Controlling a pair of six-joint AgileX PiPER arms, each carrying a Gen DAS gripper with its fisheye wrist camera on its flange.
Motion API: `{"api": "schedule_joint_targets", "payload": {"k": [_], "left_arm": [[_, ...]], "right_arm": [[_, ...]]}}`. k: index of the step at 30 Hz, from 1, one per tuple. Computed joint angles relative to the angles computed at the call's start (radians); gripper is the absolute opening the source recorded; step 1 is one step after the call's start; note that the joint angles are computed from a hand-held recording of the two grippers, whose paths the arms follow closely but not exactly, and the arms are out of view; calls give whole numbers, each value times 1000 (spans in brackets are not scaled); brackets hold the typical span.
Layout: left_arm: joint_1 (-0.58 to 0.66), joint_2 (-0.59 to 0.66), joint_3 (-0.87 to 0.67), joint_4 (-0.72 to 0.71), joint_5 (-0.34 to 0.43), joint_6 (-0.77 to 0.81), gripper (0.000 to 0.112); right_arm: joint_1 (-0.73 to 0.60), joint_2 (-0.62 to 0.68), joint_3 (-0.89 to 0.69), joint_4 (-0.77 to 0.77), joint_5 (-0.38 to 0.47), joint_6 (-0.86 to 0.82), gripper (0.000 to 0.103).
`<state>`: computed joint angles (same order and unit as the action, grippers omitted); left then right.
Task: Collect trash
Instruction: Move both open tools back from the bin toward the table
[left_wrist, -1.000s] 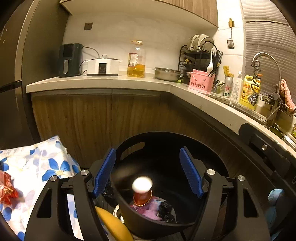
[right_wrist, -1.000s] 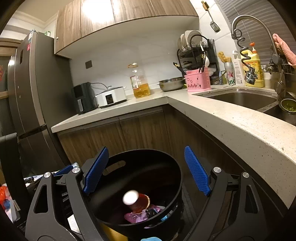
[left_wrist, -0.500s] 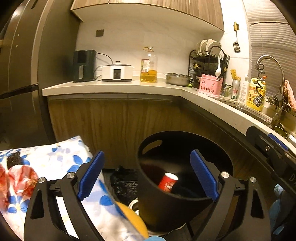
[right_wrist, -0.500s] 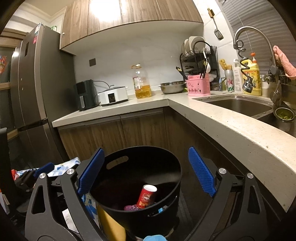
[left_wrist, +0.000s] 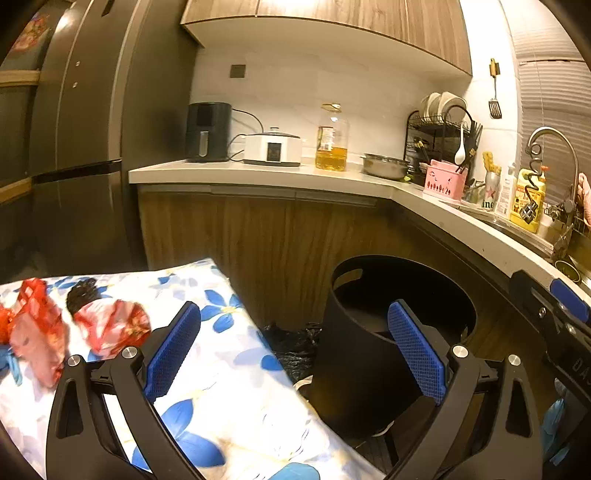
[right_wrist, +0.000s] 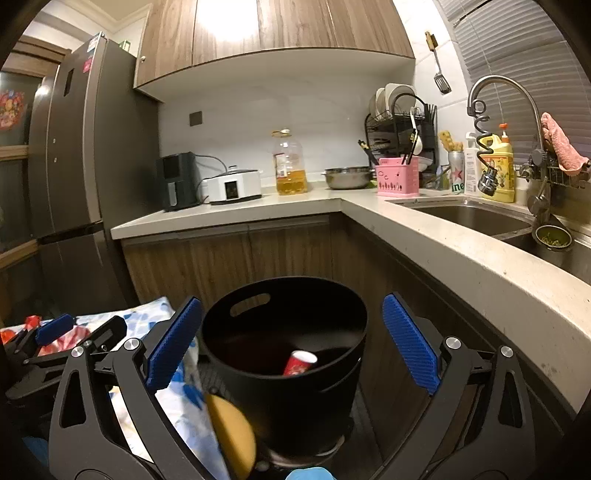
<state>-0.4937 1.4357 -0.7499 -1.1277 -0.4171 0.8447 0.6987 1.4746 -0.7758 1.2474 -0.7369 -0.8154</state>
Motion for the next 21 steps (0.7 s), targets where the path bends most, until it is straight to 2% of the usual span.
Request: {"api": "schedule_joint_targets", "payload": {"k": [10,21], "left_arm": [[-1,-154,144,-32,-26,7,97],[-3,-312,258,-113,-50,86,97]], "right_arm": [[154,-40,37,102,-101,-31,97],[332,-37,40,167,-236,-35,97]]}}
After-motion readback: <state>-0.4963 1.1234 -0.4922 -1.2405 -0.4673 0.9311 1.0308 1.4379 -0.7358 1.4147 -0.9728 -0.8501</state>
